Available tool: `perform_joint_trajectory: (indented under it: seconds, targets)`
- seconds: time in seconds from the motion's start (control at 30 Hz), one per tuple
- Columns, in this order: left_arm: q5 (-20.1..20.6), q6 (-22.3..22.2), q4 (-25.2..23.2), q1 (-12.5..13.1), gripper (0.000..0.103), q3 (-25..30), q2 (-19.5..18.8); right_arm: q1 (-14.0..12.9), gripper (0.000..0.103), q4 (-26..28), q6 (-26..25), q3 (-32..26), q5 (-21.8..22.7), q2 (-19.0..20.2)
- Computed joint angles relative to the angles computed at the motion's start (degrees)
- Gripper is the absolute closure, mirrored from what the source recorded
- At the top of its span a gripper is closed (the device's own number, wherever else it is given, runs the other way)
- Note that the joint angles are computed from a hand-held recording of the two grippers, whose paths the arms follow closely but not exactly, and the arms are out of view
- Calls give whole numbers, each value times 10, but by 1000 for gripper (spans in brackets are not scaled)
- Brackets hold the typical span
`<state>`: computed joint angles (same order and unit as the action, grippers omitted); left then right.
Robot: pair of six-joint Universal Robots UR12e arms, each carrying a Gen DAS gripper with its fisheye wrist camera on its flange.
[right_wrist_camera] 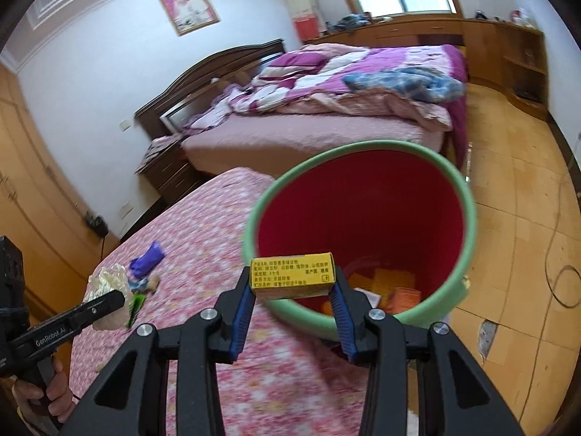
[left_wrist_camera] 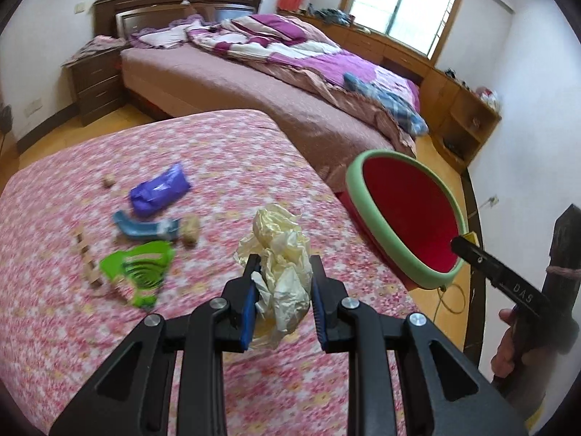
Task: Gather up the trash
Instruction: 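Carry the plastic bag and yellow box over the red bin, open both tools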
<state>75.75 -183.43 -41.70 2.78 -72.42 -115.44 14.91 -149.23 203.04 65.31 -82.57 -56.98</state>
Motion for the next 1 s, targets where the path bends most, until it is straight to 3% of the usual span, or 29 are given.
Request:
perform_joint_trajectory:
  seconds: [0.33,0.43,0.83,1.0]
  targets:
    - [-12,41,-33,-28,78,66,-41,-15,56,-29,17,18,-18,-4]
    - [-15,54,-37,-36,78,86,-53,-18,45,-37,22,21,-16,-4]
    - [-20,94,-71,-62,77,158,-100,-24,45,-73,36,44,-50,-14]
    - [-33,106,-93,-66,65,182,-114,-27,45,-74,61,53,-56,-18]
